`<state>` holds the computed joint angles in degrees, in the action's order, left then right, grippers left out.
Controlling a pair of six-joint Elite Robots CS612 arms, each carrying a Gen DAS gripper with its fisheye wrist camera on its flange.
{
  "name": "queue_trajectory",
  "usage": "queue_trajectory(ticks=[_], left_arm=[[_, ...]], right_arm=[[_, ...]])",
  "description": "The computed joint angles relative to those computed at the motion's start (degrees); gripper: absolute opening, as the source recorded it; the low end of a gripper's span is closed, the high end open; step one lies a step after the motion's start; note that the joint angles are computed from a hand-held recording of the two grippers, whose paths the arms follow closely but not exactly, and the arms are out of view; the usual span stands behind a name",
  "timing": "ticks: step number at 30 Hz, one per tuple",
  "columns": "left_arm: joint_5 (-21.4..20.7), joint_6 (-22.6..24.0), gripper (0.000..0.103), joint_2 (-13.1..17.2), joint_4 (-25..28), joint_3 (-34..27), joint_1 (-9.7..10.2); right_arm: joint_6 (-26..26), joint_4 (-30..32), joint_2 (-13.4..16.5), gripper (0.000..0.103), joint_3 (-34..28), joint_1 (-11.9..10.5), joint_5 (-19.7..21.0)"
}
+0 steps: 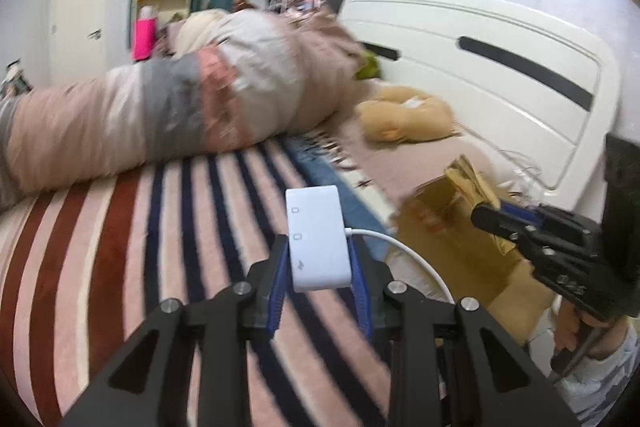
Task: Organize rigid objects
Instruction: 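Lift the gold bar and white adapter and carry both over the box, then lower both held items into the box and open both grippers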
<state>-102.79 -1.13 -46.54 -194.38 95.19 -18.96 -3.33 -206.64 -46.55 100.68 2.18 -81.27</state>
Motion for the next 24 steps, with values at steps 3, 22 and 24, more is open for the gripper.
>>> queue_trajectory(ticks=[3, 22, 24], left_arm=[[-1.1, 1.9, 0.026, -0.4, 0.4, -0.9, -1.49], [-2.4, 8.9, 0.026, 1.5, 12.2, -7.5, -6.93], [-2.6, 9.3, 0.026, 1.5, 12.7, -7.5, -6.89]], right_arm=[[0.2, 1.8, -1.3, 0.013, 1.8, -2.1, -2.9], [-4.5, 15.2, -0.6, 0.014, 1.7, -5.4, -8.1], [-4.0, 14.9, -0.8, 0.014, 1.9, -5.4, -8.0]])
